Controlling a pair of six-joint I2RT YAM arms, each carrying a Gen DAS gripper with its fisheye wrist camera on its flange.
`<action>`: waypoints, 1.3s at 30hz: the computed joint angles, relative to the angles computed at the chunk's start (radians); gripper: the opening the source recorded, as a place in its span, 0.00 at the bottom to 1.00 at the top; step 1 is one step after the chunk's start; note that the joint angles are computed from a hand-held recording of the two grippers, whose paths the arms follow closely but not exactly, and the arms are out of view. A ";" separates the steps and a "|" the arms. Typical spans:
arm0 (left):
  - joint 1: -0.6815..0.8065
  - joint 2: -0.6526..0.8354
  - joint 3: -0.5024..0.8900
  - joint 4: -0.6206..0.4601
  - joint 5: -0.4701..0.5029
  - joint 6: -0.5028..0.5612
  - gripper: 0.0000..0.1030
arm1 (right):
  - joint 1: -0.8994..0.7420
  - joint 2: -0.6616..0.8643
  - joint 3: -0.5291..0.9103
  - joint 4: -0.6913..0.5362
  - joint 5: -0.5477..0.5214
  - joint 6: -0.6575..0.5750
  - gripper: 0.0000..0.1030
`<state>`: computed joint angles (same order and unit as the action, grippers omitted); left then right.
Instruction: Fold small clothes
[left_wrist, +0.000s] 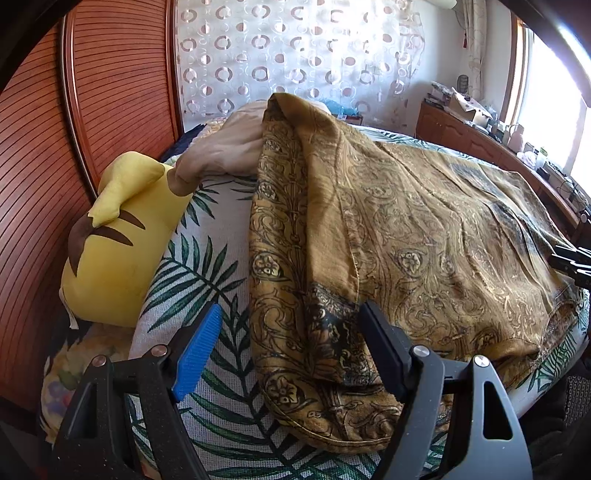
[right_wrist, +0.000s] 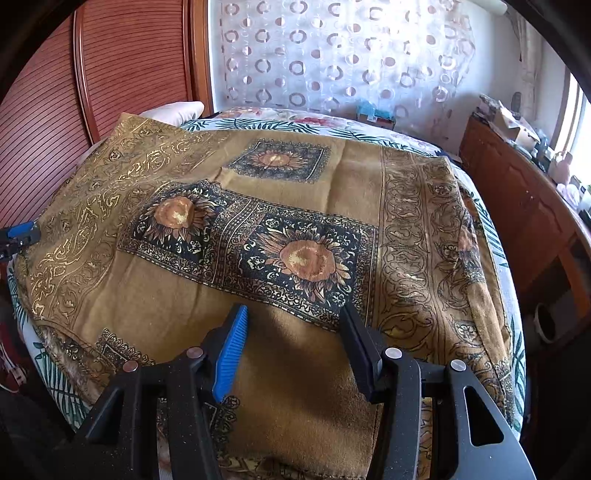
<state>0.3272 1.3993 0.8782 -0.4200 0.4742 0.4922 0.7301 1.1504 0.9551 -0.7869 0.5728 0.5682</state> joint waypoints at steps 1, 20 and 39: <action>0.000 -0.002 -0.003 0.004 -0.001 0.001 0.75 | -0.002 -0.003 -0.002 0.003 -0.002 -0.001 0.53; -0.026 -0.042 0.010 -0.084 0.074 0.072 0.10 | 0.003 -0.013 -0.034 0.032 -0.005 0.005 0.57; -0.274 -0.120 0.179 -0.087 0.157 -0.164 0.09 | -0.003 -0.210 -0.122 -0.034 0.019 0.076 0.57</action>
